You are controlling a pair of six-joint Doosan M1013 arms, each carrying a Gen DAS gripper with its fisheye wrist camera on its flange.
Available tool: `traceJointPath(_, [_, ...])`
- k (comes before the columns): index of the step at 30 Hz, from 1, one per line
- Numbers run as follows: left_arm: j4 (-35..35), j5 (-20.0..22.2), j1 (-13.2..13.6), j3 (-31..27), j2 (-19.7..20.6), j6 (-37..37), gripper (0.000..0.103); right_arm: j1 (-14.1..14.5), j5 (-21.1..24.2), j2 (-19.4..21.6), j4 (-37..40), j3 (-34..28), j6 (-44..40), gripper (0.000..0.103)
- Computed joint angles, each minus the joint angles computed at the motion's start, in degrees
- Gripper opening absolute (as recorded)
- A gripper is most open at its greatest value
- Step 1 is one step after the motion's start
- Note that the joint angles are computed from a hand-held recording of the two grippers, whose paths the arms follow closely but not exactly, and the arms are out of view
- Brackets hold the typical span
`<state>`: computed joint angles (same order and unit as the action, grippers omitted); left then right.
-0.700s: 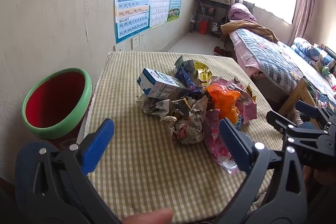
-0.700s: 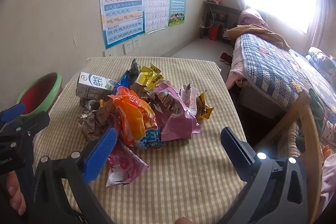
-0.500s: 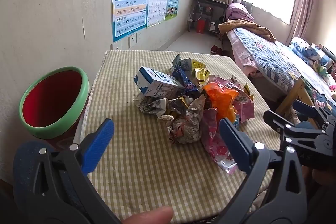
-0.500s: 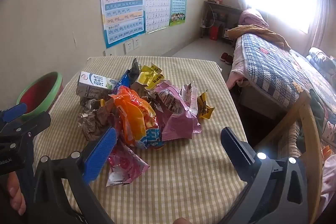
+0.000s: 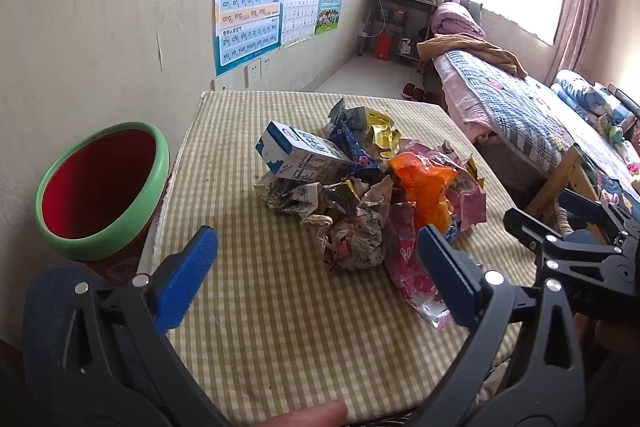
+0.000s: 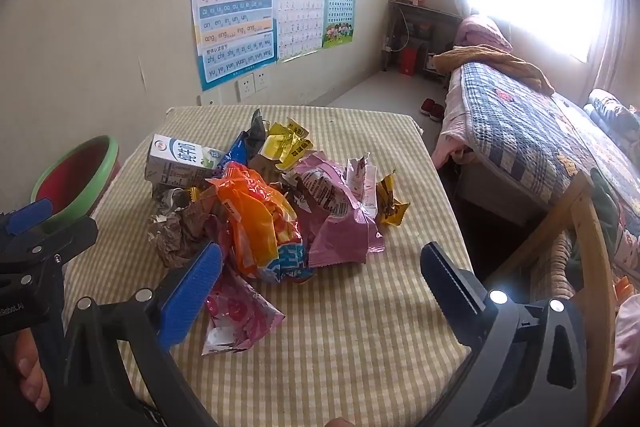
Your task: Collect trash
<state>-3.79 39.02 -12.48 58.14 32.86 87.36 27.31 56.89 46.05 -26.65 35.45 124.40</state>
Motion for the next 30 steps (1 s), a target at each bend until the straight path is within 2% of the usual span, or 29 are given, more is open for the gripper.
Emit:
traceJointPath(22, [-0.03,0.58,0.14,-0.57,0.32,-0.42,0.098,-0.13,0.13,-0.03,0.28,0.12,-0.23,0.096])
traceJointPath(30, [-0.47,3.0,0.12,-1.79,1.06,0.16,0.098,-0.17,-0.07,0.09,0.75,0.2,-0.7,0.096])
